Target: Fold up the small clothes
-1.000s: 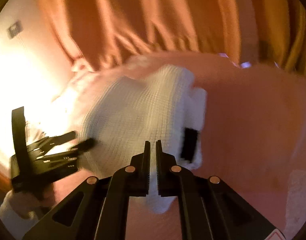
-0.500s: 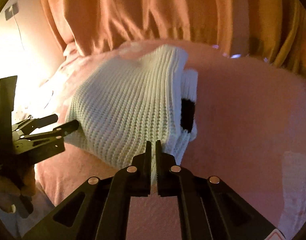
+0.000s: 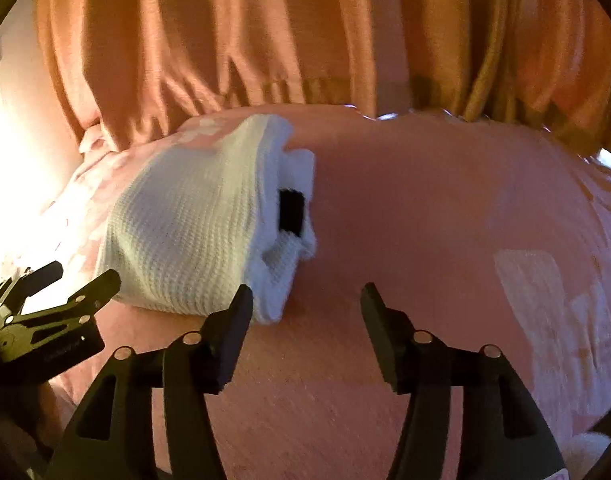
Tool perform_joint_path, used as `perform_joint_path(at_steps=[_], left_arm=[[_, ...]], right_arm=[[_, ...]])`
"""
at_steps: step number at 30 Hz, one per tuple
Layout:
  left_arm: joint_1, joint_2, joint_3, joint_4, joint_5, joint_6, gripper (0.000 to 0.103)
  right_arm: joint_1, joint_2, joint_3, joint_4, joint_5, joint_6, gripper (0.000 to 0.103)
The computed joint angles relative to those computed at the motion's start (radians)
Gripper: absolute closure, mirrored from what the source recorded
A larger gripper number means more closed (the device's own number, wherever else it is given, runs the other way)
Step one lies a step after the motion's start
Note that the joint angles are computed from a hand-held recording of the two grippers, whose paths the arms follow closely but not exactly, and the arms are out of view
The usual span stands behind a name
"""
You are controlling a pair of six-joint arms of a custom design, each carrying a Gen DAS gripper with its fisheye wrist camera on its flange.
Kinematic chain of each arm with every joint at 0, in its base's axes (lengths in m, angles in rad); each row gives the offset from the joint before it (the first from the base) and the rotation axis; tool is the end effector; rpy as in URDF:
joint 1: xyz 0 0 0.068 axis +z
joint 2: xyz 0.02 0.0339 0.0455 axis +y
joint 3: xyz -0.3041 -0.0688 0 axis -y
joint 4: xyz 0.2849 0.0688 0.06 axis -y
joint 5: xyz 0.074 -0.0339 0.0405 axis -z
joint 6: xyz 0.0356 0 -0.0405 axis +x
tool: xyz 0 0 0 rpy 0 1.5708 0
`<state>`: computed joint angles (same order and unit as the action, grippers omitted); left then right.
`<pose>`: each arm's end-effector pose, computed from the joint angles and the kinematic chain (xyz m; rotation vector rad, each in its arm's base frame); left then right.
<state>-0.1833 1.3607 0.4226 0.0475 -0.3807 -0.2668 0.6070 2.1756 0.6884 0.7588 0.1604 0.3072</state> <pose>0.2391 -0.0309 0.1334 -0.2623 2.3785 0.2599 0.2972 0.1995 0.0121 -0.2620 2.2900 0.2893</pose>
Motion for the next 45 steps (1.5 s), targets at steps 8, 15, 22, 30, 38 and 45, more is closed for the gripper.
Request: perform_joint_path(at_steps=[8, 15, 22, 30, 38, 45], left_arm=[[-0.047, 0.108, -0.099, 0.225, -0.003, 0.016, 0.009], [-0.054, 0.124, -0.122, 0.275, -0.011, 0.016, 0.009], [-0.073, 0.145, -0.124, 0.249, -0.029, -0.019, 0.009], [-0.051, 0.134, -0.129, 0.231, -0.026, -0.053, 0.009], [-0.041, 0.122, -0.133, 0.221, -0.018, -0.047, 0.009], [-0.035, 0.131, -0.129, 0.216, -0.020, -0.049, 0.009]], right_arm=[[0.023, 0.085, -0.024, 0.088, 0.114, 0.056, 0.033], [0.040, 0.130, 0.001, 0.067, 0.132, 0.066, 0.033], [0.070, 0.138, 0.012, 0.052, 0.142, 0.067, 0.033], [0.075, 0.132, 0.013, 0.044, 0.140, 0.060, 0.033], [0.085, 0.125, 0.017, 0.029, 0.142, 0.060, 0.032], [0.101, 0.121, 0.015, 0.024, 0.152, 0.073, 0.032]])
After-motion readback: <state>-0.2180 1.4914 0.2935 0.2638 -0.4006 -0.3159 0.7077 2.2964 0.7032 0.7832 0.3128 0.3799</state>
